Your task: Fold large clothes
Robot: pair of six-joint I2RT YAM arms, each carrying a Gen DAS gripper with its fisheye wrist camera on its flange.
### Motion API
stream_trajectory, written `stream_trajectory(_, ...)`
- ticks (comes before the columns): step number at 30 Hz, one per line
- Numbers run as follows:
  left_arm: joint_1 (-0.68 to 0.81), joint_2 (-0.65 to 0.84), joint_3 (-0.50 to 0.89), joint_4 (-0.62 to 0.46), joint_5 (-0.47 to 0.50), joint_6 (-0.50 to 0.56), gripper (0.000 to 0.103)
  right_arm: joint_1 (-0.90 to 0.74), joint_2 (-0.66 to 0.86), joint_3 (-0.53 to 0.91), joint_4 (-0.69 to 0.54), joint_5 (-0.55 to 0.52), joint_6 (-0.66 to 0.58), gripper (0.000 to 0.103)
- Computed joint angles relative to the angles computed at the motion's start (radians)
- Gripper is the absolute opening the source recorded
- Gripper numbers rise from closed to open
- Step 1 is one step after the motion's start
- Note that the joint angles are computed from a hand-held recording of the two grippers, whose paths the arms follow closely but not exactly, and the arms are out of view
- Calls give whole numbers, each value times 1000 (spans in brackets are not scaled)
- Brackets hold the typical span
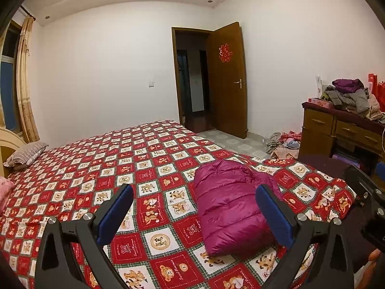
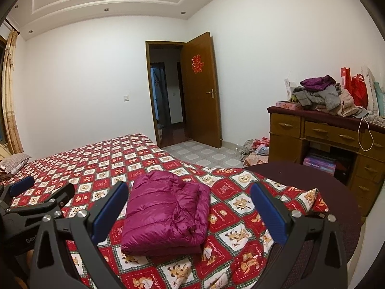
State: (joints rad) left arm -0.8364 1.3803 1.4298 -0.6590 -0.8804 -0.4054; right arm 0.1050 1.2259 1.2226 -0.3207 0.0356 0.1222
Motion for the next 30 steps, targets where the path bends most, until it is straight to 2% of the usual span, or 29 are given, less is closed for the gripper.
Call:
stream_trajectory(6,11,5,-10,36,7,20,102,5,7,4,6,13,-4,103)
stream_trajectory(16,47,10,-5,29,65,3,102,4,16,7,3,21,4,103)
stream_trajectory(25,117,-5,-13,82,255,8,102,7,24,4,0,31,10,103)
stream_trajectory(30,128,13,-2,74,246,13,102,-7,34,10,-6,23,18,103)
